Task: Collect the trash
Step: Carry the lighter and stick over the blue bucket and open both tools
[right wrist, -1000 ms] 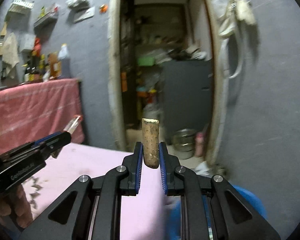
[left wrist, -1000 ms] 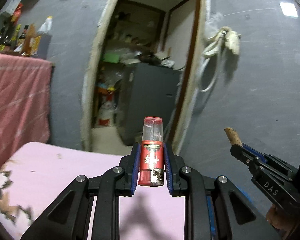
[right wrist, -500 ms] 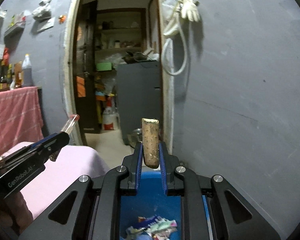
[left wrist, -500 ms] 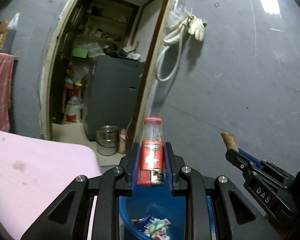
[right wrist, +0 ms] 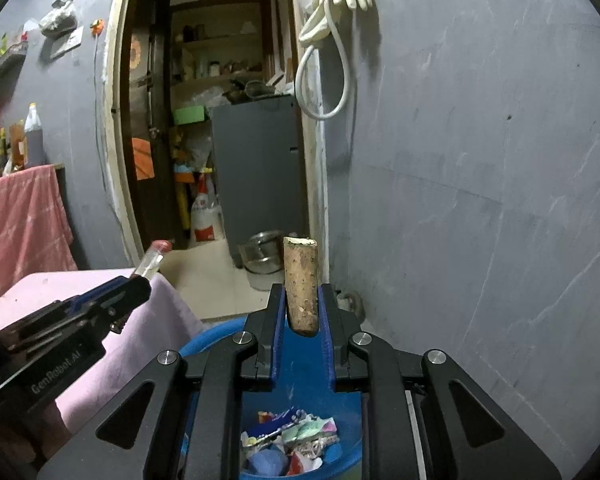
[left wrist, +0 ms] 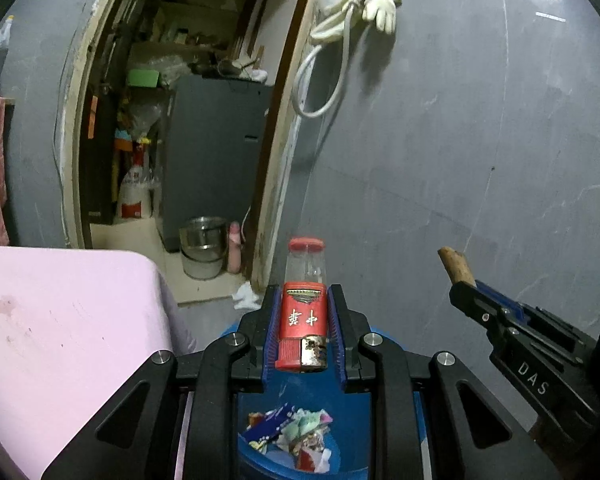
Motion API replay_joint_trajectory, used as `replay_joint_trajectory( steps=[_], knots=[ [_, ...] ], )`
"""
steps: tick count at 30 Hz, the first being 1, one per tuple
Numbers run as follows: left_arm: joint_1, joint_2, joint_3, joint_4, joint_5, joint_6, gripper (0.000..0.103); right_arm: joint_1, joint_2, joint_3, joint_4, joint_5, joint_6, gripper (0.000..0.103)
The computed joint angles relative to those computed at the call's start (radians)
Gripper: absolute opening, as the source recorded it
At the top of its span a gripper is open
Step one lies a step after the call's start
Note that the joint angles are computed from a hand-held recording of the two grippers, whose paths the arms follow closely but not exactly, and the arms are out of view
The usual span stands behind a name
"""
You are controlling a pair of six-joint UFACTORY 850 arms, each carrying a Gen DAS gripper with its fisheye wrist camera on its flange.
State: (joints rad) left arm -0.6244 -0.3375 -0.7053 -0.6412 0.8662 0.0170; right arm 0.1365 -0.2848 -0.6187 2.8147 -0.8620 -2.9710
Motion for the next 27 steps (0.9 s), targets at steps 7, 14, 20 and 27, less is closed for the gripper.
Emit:
replay_joint_trajectory(
  steps=[7,14,20,27],
  knots=[
    [0.021,-0.029,-0.038,-0.013,-0.112,-0.006,0.021,-0.001,-0.031,-0.050,-0.078,0.099,0.085,0.020],
    [0.030,-0.027,-0.025,0.005,-0.121,-0.073,0.039,-0.015,-0.032,-0.056,-0.106,0.097,0.117,0.033],
    [0.029,0.003,-0.004,0.003,-0.097,-0.089,0.058,-0.021,-0.020,-0.041,-0.092,0.059,0.119,0.048],
    [0.018,0.068,0.043,-0.085,-0.064,-0.016,0.081,-0.022,0.023,0.000,-0.068,0.008,0.116,0.070]
  ],
)
